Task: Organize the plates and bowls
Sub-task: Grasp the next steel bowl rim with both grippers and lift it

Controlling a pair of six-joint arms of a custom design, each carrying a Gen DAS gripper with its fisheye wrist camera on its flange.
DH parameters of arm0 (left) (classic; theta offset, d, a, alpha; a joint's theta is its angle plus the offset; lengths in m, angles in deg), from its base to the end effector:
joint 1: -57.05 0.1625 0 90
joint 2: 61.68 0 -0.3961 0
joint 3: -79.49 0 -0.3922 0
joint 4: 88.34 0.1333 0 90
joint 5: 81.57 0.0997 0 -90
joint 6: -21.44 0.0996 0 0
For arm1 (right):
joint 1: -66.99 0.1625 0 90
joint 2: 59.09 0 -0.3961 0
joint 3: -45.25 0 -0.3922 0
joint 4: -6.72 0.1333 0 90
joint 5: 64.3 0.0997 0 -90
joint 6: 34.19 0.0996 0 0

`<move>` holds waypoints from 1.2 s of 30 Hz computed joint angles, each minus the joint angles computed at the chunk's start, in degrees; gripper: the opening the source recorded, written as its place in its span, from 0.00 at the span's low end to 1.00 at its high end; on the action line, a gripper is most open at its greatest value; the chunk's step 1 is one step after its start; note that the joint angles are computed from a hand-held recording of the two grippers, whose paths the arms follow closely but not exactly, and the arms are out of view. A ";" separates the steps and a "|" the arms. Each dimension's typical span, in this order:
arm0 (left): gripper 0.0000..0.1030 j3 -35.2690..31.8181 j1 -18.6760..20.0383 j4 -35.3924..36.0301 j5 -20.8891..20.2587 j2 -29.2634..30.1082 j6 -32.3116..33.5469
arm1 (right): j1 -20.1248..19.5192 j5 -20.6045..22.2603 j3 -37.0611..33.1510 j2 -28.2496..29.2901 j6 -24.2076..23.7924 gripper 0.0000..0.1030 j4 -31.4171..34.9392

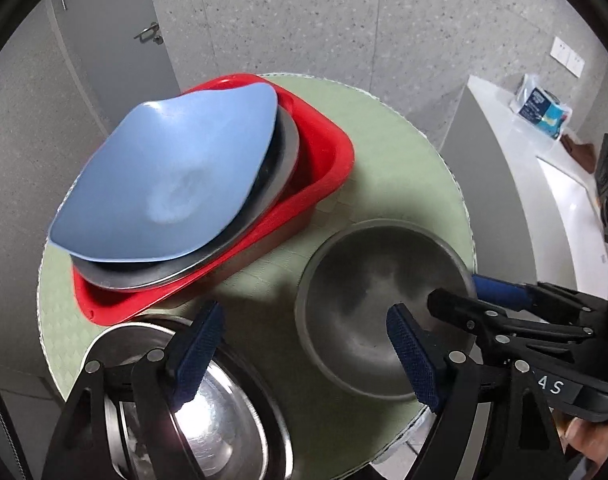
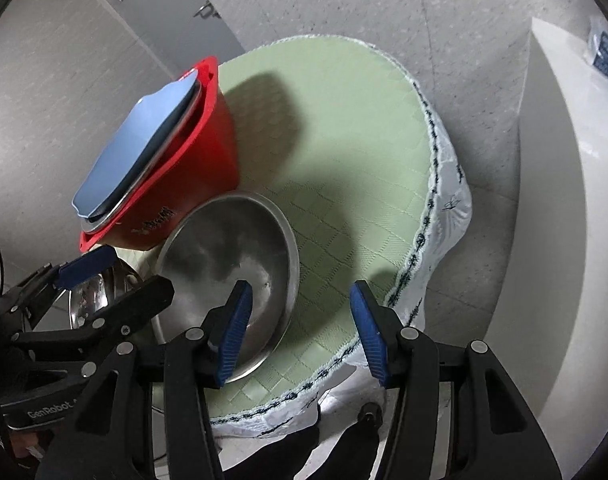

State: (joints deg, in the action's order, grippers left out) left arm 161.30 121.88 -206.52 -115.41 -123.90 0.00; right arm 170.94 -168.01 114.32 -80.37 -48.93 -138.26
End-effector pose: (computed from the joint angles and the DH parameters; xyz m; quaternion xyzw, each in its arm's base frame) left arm -0.0856 -0.6901 0.3415 -0.0066 0.8805 -0.2464 0.4049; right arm 0.2857 -0.6952 -0.0678 0.2383 -0.9619 0.0614 0.1195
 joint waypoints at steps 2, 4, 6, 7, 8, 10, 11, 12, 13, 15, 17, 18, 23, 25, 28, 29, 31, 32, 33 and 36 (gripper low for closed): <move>0.75 -1.47 -0.27 2.26 1.38 1.61 -1.20 | -0.66 2.03 -1.01 0.29 -0.02 0.34 2.42; 0.74 -2.43 -0.54 3.10 1.95 2.96 -1.46 | -0.86 2.41 -1.33 0.46 -0.37 0.30 3.02; 0.73 -3.70 -0.31 4.33 1.44 4.35 -2.94 | -1.15 3.42 -1.63 0.58 -0.70 0.20 3.73; 0.73 -4.28 -0.16 4.58 1.23 5.00 -3.12 | -1.22 3.40 -1.79 0.67 -0.97 0.16 3.97; 0.73 -4.26 -0.06 4.52 1.15 5.17 -3.08 | -1.33 3.48 -1.87 0.71 -1.09 0.15 4.03; 0.73 -5.16 0.17 4.79 0.66 6.10 -3.06 | -1.65 3.78 -1.64 0.42 -1.09 0.14 4.15; 0.73 -5.71 0.39 4.68 0.21 6.63 -3.03 | -2.01 4.38 -1.72 0.39 -0.96 0.14 4.48; 0.72 -5.99 0.66 4.44 -0.11 6.90 -2.90 | -2.18 4.68 -1.76 0.38 -0.77 0.14 4.63; 0.72 -6.22 0.81 4.10 -0.21 7.23 -2.63 | -2.29 4.89 -1.79 0.38 -0.84 0.13 4.75; 0.61 -7.33 1.54 3.55 -2.05 7.85 -1.73 | -2.40 5.09 -1.70 0.38 -0.99 0.13 4.67; 0.43 -8.85 2.20 3.32 -2.75 8.90 -0.90 | -2.70 5.68 -1.48 0.16 -0.98 0.13 4.66; 0.32 -9.56 2.47 3.49 -3.40 9.40 -0.45 | -2.75 5.83 -1.48 0.13 -0.99 0.13 4.69; 0.19 -12.51 3.72 3.33 -4.78 11.33 1.76 | -2.75 5.84 -1.93 0.39 -0.88 0.12 4.89; 0.18 -12.64 3.91 1.92 -5.61 11.27 2.63 | -2.77 5.91 -1.37 -0.10 -0.58 0.12 4.44; 0.17 -11.32 3.57 -1.14 -6.05 10.18 4.80 | -2.08 5.85 -0.08 -1.27 -0.39 0.12 2.91; 0.17 -9.69 3.32 -2.56 -6.18 8.86 5.52 | -1.74 5.61 0.70 -1.79 -0.47 0.12 1.99; 0.17 -8.50 2.86 -4.88 -6.57 7.87 7.02 | -1.11 5.45 2.23 -2.92 -0.60 0.12 0.04; 0.17 -7.17 2.50 -6.49 -6.78 6.81 7.62 | -0.78 5.65 3.16 -3.70 -0.63 0.12 -0.86; 0.17 -6.11 2.26 -7.37 -6.91 5.94 7.96 | -0.50 5.78 3.68 -4.12 -0.55 0.12 -1.49; 0.18 -1.88 1.48 -10.46 -6.93 2.15 9.50 | 1.06 5.46 5.61 -5.44 -0.38 0.12 -4.01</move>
State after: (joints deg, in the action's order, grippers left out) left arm 159.42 123.36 -216.99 -122.33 -121.75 9.50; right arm 172.00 -162.56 119.94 -85.81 -49.30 -142.28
